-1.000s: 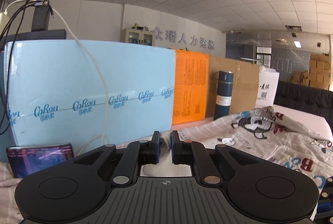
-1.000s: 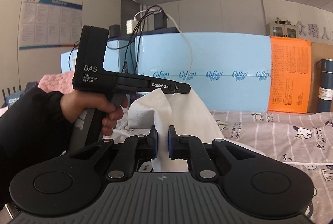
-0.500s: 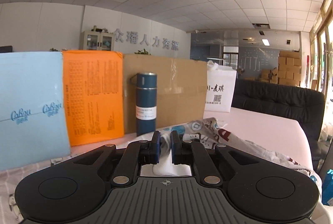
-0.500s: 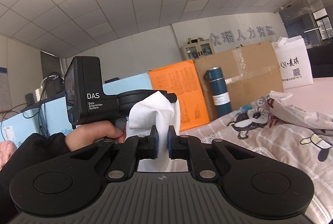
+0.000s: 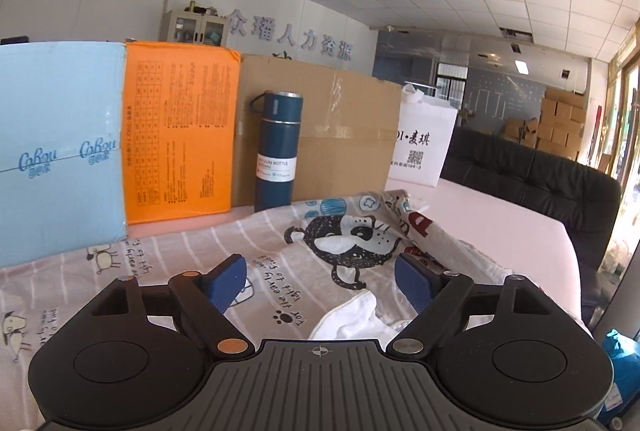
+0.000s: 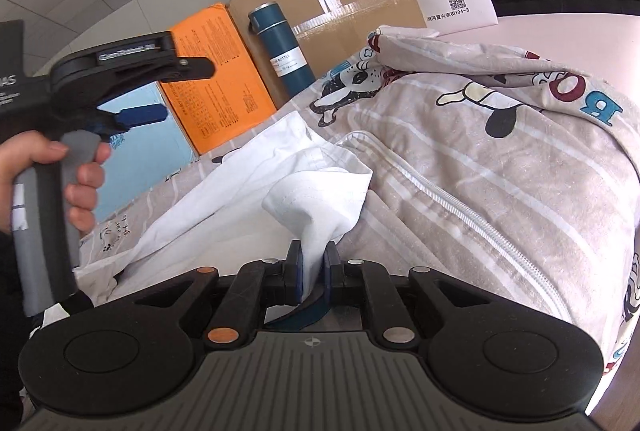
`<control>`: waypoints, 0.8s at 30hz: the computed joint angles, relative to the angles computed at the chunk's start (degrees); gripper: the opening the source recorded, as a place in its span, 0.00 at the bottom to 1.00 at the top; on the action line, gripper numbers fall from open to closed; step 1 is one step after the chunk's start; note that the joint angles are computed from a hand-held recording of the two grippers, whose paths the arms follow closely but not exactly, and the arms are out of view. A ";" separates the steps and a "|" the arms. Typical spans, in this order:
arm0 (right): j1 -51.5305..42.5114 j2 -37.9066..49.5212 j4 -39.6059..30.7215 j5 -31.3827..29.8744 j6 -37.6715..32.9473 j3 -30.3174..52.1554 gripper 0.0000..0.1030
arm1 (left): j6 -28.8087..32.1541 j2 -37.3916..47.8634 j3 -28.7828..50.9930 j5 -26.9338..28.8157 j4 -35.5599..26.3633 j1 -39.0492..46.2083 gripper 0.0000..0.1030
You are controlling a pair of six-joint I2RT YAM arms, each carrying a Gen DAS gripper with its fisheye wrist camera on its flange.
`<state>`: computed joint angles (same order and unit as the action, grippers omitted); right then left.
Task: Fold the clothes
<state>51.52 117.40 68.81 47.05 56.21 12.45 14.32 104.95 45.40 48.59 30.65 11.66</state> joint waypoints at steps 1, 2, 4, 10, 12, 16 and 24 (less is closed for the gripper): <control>-0.47 0.78 2.29 -0.96 -0.39 -0.45 0.17 | 1.58 -0.80 0.12 2.27 -2.21 3.88 0.85; -0.87 1.66 5.02 -2.02 -0.82 -1.03 0.23 | 3.34 -1.31 0.69 4.53 -4.79 7.77 0.86; -0.93 3.57 10.53 -3.42 -1.44 -2.07 0.37 | 6.89 -1.18 1.10 7.60 -8.28 16.48 0.87; 0.14 2.17 10.78 -4.15 -3.84 -0.42 0.76 | 19.42 7.33 9.71 12.47 -27.77 42.45 0.88; 0.67 0.08 3.96 -2.47 -2.53 2.05 0.76 | 24.43 11.31 14.14 13.39 -38.34 48.31 0.88; 1.08 -1.17 -4.12 0.61 0.20 6.17 0.76 | 39.07 20.74 26.23 16.98 -63.11 55.68 0.88; 6.49 -9.76 -36.34 17.87 7.26 14.05 0.84 | 44.63 18.61 21.15 20.10 -49.71 59.17 0.93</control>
<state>58.02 107.65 32.47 64.92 63.47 26.50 58.95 123.56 66.55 68.68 -19.06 70.83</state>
